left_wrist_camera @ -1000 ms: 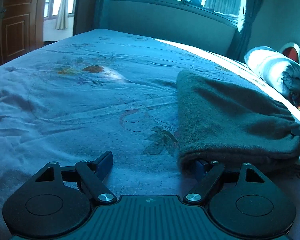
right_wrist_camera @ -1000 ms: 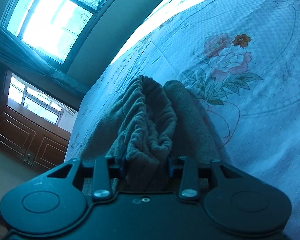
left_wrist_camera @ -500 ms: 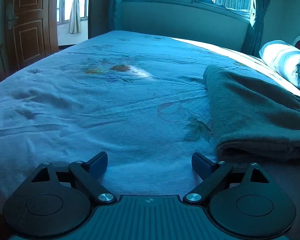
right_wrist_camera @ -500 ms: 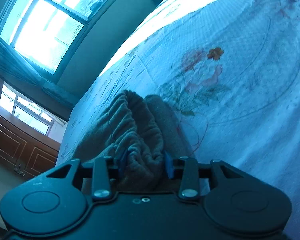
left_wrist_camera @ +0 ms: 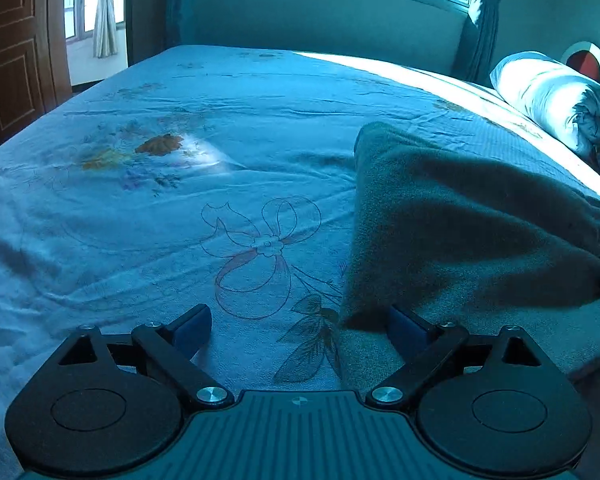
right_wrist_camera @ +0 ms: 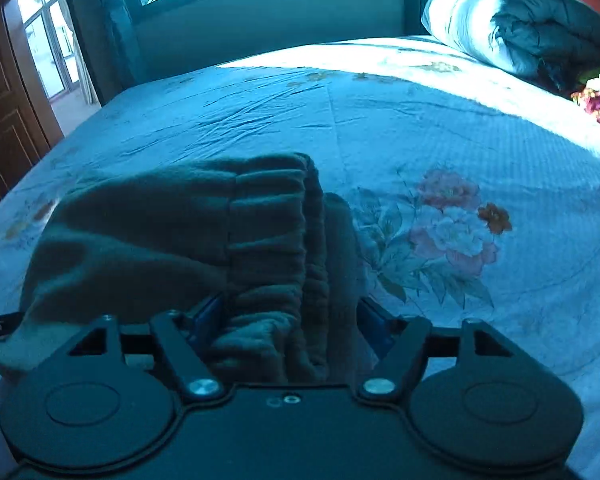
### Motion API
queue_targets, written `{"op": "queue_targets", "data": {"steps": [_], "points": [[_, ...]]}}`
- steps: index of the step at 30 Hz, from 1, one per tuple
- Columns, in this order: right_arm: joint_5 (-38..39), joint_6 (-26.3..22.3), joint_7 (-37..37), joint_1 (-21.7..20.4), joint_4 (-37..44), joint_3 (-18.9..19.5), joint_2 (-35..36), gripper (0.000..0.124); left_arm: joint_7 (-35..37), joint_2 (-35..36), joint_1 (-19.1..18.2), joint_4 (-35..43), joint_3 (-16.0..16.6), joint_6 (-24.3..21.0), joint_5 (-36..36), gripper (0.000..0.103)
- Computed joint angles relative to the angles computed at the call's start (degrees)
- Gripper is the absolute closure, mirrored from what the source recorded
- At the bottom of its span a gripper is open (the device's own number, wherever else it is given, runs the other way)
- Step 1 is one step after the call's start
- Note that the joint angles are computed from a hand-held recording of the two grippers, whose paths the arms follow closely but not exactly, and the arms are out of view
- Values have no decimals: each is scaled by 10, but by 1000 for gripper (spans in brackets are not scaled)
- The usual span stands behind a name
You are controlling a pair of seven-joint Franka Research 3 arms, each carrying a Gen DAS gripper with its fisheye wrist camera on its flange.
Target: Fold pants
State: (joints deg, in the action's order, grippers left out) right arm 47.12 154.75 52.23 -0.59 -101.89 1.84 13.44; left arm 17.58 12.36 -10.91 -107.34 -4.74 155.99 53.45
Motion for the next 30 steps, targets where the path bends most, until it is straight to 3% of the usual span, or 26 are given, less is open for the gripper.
{"op": "queue_targets", "data": {"steps": [3,5,7,9,11,13,15,19,25,30], "points": [[136,32,-84,-30,-32,12,-35,49,-71,-40,-2,-36,15,12,81,9],[224,-5,-147,-45,-30,8,-45,50,-75,-57,17,-58,9,36,71,9],[256,-63,-159,-49,-17,-4,-41,50,-89,-68,29,-73,4,37,71,9],[248,-150,-96,-52,23,-14,-11,57,-92,-70,38,-80,-1,39,63,9],[214,-194,-18,-51,57,-18,20,69,-113,-76,42,-87,-4,42,75,9],[186,-186,13,-47,69,-15,38,75,-113,-78,47,-92,-8,48,75,9],[195,-208,32,-60,79,-9,54,75,-117,-83,49,-97,-10,50,83,9],[225,-205,35,-78,63,-3,47,77,-121,-92,55,-107,-14,53,87,9],[239,-253,38,-92,79,0,67,71,-152,-86,57,-101,-17,52,104,9],[226,-243,-1,-79,87,8,67,64,-154,-76,51,-93,-20,48,96,9]]}}
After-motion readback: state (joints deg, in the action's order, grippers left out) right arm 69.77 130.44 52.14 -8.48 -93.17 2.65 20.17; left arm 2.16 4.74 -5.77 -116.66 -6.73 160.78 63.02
